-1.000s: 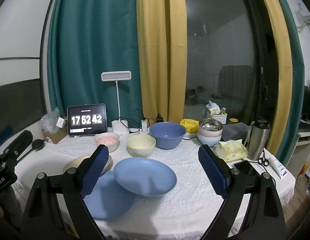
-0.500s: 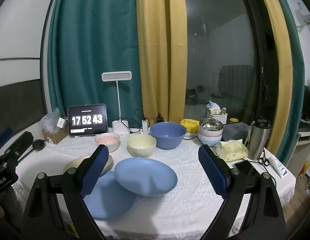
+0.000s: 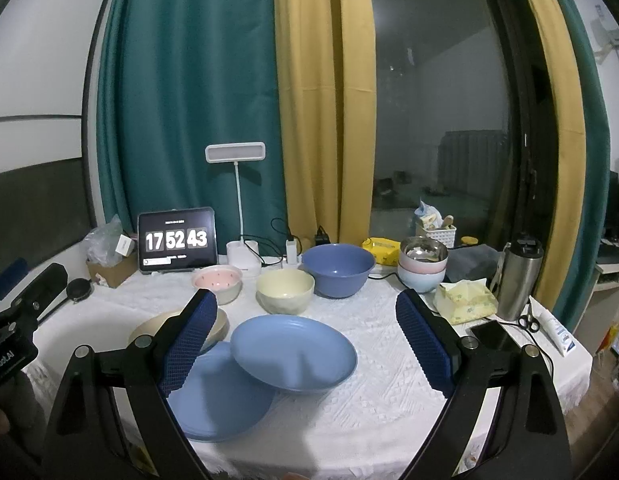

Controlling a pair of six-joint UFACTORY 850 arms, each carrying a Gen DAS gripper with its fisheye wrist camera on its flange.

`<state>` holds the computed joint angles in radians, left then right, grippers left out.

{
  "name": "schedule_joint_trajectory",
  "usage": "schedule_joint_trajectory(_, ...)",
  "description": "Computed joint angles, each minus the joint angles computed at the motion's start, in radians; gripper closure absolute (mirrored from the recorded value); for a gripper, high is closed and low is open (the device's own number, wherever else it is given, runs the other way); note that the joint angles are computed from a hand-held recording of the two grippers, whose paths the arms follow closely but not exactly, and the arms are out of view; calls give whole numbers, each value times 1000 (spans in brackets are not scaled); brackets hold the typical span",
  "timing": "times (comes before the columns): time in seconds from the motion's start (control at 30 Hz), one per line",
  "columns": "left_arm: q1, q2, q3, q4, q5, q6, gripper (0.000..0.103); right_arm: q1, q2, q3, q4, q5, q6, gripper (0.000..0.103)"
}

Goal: Organize plates and bowls

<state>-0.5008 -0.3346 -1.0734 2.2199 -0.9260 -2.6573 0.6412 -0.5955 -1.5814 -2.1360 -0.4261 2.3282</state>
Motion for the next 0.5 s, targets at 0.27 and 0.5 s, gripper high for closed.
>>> schedule_joint_trajectory(0.27,0,1,1,-7,0,-2,1,-1,1,3,-5,-1,5,10)
schedule_joint_trajectory(0.5,2,2,3,-3,0,-5,1,0,1,6,-9,2,12,10)
